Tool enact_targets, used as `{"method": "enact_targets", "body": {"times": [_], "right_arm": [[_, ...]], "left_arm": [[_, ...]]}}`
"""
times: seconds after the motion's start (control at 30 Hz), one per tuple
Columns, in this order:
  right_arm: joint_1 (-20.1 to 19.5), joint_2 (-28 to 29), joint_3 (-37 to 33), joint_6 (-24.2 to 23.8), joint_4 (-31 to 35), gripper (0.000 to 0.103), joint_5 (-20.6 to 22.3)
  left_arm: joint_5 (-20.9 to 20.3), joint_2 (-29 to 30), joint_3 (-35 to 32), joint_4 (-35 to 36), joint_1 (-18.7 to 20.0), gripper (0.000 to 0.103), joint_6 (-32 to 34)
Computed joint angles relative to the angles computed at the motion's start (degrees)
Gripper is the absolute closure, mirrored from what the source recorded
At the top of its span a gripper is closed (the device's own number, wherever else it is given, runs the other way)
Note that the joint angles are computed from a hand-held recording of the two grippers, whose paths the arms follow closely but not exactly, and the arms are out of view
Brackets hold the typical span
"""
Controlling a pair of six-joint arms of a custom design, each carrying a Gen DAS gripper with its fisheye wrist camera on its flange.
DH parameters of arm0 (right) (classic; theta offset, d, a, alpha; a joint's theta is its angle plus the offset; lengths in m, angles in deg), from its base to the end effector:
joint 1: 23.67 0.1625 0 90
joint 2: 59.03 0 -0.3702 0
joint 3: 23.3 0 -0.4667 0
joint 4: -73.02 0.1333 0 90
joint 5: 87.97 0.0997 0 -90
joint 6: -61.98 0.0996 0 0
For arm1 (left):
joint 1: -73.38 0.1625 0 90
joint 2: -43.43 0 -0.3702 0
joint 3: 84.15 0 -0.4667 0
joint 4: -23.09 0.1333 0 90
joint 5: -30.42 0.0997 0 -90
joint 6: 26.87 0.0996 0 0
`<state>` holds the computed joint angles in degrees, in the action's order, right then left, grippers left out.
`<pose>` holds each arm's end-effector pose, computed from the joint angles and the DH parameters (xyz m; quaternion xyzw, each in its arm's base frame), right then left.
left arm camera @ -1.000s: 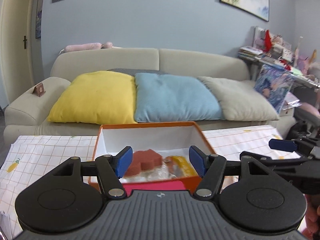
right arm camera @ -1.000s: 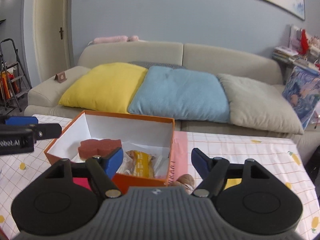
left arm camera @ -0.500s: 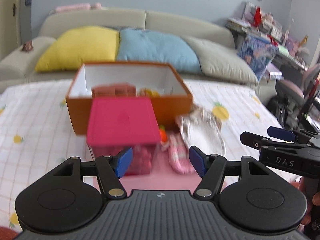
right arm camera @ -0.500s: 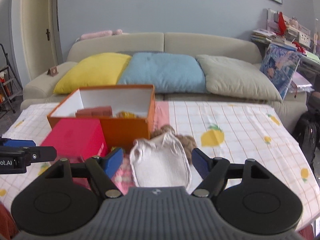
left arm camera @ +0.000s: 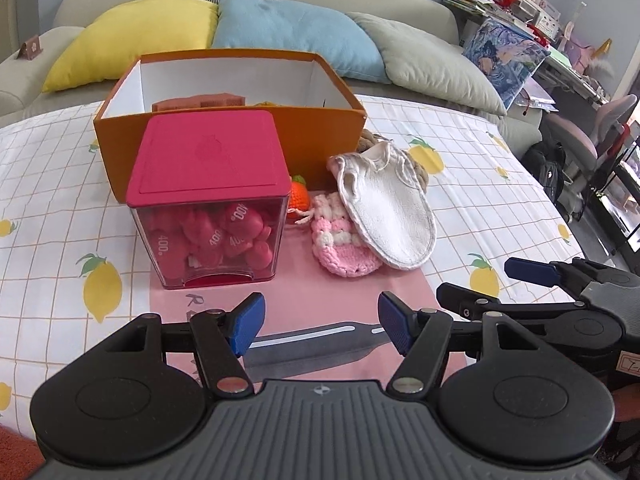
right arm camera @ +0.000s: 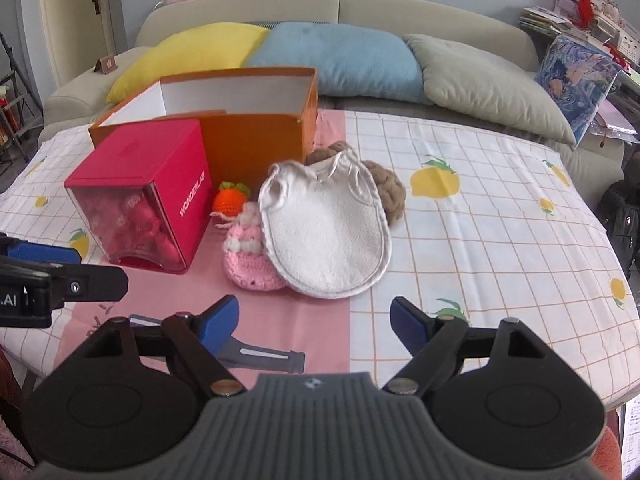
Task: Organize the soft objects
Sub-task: 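Withdraw both tools from the box toward the white bib and crocheted pouch, then grasp the white bib with the right tool and lift it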
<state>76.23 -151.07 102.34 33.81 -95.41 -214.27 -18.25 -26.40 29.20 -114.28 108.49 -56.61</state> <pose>0.1597 -0.4826 0.2876 0.1742 -0.8692 0.3120 0.3418 -0.3523 -0.4910 0.1207 0.1920 0.9153 -0.2607 0.2396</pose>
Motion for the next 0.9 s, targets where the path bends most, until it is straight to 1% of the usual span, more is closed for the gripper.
{"method": "enact_targets", "body": {"times": [0.13, 0.2, 0.23, 0.33, 0.47, 0.53, 0.6, 0.67, 0.7, 0.73, 0.8, 0.9], "right_arm": [[-0.90, 0.18, -0.44, 0.72, 0.88, 0.017, 1.26], [-1.50, 0.54, -1.19, 1.55, 2.41, 0.017, 2.05], [-1.95, 0.79, -1.56, 1.95, 3.05, 0.015, 2.61], [-2.94, 2.00, -2.58, 1.78, 2.88, 0.012, 3.62], [-4.36, 4.76, -4.54, -1.82, -0.05, 0.012, 5.31], [-5.51, 5.85, -5.79, -2.56, -0.55, 0.012, 6.94], [-6.83, 6.93, -7.30, -2.24, -0.28, 0.012, 8.91], [-8.05, 8.31, -9.02, -2.23, 0.34, 0.010, 10.86], [-8.55, 9.06, -9.77, -2.49, 0.32, 0.007, 11.47], [-8.99, 9.81, -10.44, -2.84, 0.06, 0.006, 11.86], [-9.74, 10.91, -11.58, -2.66, 0.07, 0.006, 12.59], [-11.07, 12.01, -13.06, -0.80, 0.07, 0.008, 13.88]], "left_arm": [[0.20, 1.12, -0.98, 1.19, 0.78, 0.027, -0.98], [0.04, 1.75, -1.69, 1.74, 1.25, 0.027, -0.93], [-0.06, 2.08, -1.91, 1.57, 1.43, 0.027, -0.68], [-0.20, 3.52, -2.96, 0.91, 1.82, 0.028, 1.08], [-0.61, 5.58, -4.35, -1.66, 2.14, 0.030, 5.03], [-0.68, 6.47, -5.00, -2.37, 2.29, 0.030, 6.86], [-1.07, 7.67, -6.26, -1.84, 2.68, 0.030, 7.66], [-1.47, 8.98, -7.72, -0.82, 3.18, 0.031, 7.68], [-1.77, 9.62, -8.41, -0.57, 3.44, 0.031, 7.97], [-1.99, 10.27, -9.08, -0.41, 3.64, 0.031, 8.33], [-2.47, 11.56, -10.34, -0.33, 4.05, 0.032, 9.52], [-3.12, 13.51, -12.28, -0.35, 4.68, 0.034, 10.71]]}}
